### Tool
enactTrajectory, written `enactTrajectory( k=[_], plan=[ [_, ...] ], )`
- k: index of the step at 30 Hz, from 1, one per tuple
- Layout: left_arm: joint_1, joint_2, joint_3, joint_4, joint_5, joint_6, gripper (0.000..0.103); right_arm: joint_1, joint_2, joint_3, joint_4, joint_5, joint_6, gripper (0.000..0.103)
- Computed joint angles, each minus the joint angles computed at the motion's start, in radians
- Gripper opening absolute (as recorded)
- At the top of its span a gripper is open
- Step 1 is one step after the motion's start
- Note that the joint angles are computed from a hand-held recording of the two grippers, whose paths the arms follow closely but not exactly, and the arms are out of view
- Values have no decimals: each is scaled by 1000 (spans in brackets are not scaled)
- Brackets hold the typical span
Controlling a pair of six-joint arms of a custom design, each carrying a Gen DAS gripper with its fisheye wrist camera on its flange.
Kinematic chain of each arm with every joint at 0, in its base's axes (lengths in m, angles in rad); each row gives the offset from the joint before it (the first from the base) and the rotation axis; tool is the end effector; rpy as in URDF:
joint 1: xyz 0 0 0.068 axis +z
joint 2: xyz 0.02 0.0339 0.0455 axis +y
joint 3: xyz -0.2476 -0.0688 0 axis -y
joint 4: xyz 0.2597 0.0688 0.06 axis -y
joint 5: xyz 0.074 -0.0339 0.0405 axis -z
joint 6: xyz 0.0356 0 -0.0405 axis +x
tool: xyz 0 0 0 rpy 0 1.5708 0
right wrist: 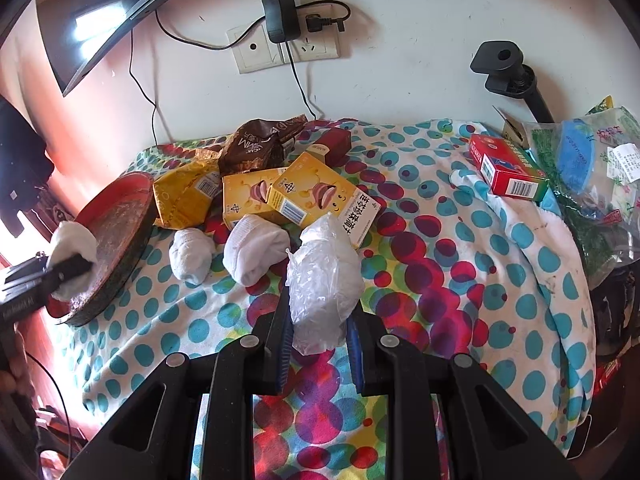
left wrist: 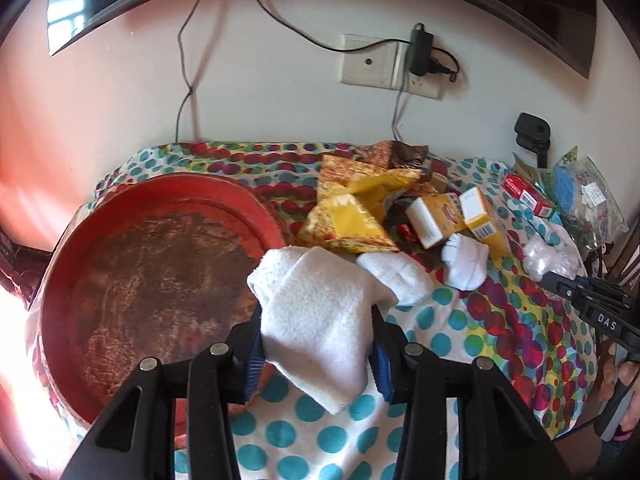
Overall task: Organize objects
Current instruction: 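Lift the sock with the left gripper while the right gripper grasps the plastic-wrapped bundle, then carry the sock over the red tray and open the left gripper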
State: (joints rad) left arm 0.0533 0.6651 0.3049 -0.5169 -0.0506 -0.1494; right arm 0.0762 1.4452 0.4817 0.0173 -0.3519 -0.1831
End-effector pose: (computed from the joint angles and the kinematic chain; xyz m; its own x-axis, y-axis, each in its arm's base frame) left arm 0.1591 0.0103 0.1467 -0.7465 -0.1887 -0.6380 -0.1988 0.9784 -0.0567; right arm 0.2476 0.0312 0.0930 -0.7457 -0.2284 -0.6259 -0.4152 0.8940 0.1685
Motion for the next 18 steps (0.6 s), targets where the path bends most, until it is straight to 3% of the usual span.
enactTrajectory(
  k=[3,8,12,18],
  plan=[
    [235,-9,11,-17,110,129,44,7,-18,-14,-4,4,4,22],
    [560,144,66,38,255,332,44,25,-40,-38,-9,17,16,22],
    [737,354,153,108,342,464,44,39,-61,-55,-18,38,23,22],
    [860,655,321,193,353,577,44,49,-98,-75,-42,69,32,22]
  ],
)
